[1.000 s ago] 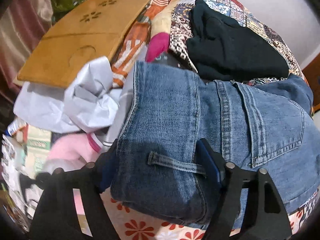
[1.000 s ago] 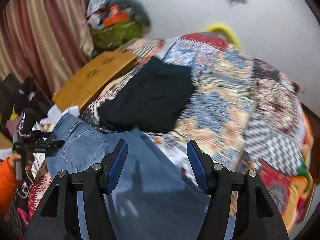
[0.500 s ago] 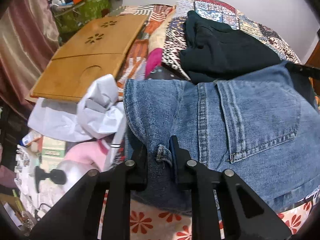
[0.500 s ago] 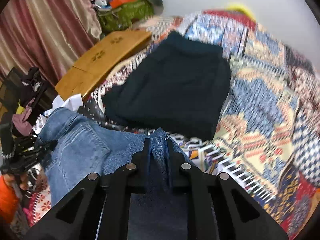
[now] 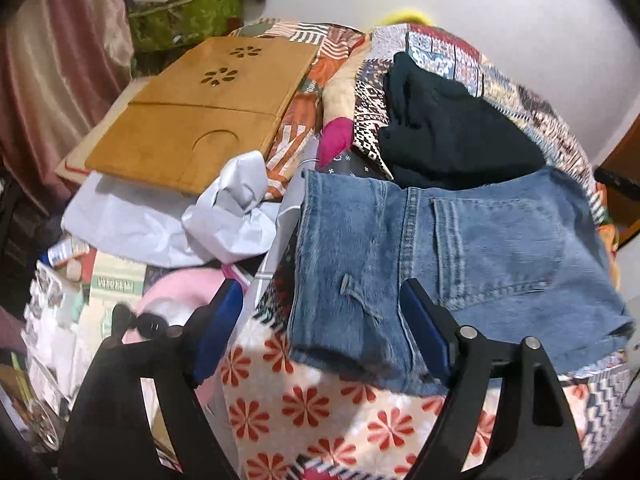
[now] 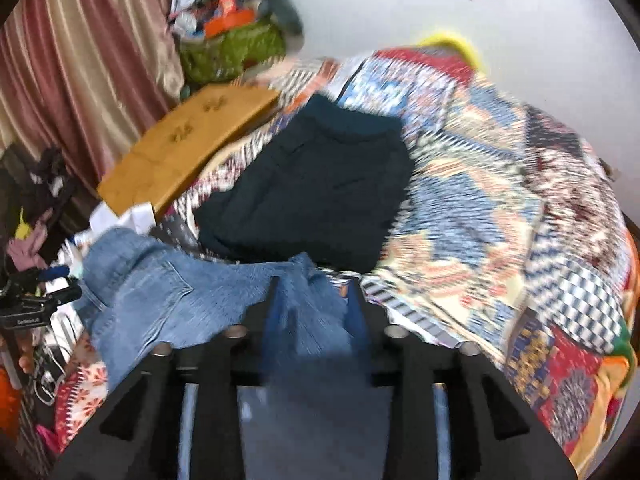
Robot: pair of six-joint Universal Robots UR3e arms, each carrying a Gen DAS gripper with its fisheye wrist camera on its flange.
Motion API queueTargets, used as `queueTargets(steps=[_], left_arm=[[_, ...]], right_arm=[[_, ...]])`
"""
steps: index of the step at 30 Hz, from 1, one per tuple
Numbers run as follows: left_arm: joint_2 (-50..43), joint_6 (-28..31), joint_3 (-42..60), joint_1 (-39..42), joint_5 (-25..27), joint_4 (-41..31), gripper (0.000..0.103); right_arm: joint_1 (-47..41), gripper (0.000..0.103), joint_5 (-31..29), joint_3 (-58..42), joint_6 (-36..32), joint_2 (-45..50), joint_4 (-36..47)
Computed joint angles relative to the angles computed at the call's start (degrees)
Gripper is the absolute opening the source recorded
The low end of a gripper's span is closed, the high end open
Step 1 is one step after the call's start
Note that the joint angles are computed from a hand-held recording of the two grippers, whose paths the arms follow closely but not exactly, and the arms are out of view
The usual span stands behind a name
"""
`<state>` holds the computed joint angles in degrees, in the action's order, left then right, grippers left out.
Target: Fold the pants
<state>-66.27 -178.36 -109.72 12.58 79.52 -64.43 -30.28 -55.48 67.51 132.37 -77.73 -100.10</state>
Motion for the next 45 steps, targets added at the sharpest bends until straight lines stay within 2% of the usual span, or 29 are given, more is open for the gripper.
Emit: queueTargets(steps=[2,6,11,15,17,19,22,26,28,32,35,37,39,41,42,45], left_arm=[[1.79,0.59,-0.28,1.81,-2.44,-3.13,0.081],[2.39,-0.54,-2.81,0.58,-4.2,-4.58,0.081],[-1.29,-5.11,-5.76,-4.11,-4.96,-0.86,0.08],[-6.66,-9.17,-4.47,-9.56,-1.05,3.93,0.063],[-9.14,-11.03,-3.12,-11.63,0.47,5.69,0.06],[-11.35,-13.33,-1.98,-13.72,3.08,7.77,0.06],[-14.49,-16.29,-0.26,-16.12,7.54,8.76,0.052],[-15.93,-19.01,0.43,-17.82,10.52,10.24,0.043],[-17.07,-20.23,1.75,-19.6,13.1,10.28,0.039],[-18.84,-22.27,4.58,-22.58,18.26,9.11,0.02],[-18.64,-22.36,4.72,-21.98,17.57,8.51,0.02],[-18.64,-22.46,4.68,-21.68,17.28,8.15,0.02],[-18.8,-22.77,5.05,-22.14,17.92,7.7,0.02],[-19.72,-23.11,6.54,-23.2,19.18,6.69,0.02],[-20.09,-23.14,7.38,-23.53,19.26,6.07,0.019],[-20.42,-21.93,10.62,-23.98,19.37,3.67,0.019]], right_arm=[[-5.65,0.05,3.32,4.76,-2.3,-5.74,-0.13],[-17.14,0.051,7.26,10.82,-8.67,-14.47,4.01],[-34.48,0.052,9.06,18.34,-18.53,-23.67,10.32],[-46.85,0.052,8.42,21.36,-22.4,-25.6,14.02],[-52.37,0.052,7.01,22.21,-23.52,-25.13,15.38],[-56.48,0.052,5.53,23.09,-23.26,-24.15,14.3],[-62.05,0.052,3.51,24.51,-21.36,-21.46,10.58],[-66.55,0.052,2.25,21.66,-14.38,-13.59,7.61],[-66.94,0.052,2.26,21.13,-11.22,-10.46,5.37],[-65.02,0.052,1.46,20.63,-5.19,-4.6,-0.82],[-63.31,0.052,1.78,22.18,-2.28,-1.67,-7.41],[-62.67,0.052,1.55,21.3,-0.74,0.76,-8.63],[-62.26,0.044,2.57,20.26,0.27,3.33,-9.27],[-61.73,0.014,2.51,19.55,1.1,4.9,-9.42],[-61.47,0.007,2.41,19.03,1.63,5.63,-9.16],[-61.54,0.004,5.23,19.59,0.64,5.31,-10.41]])
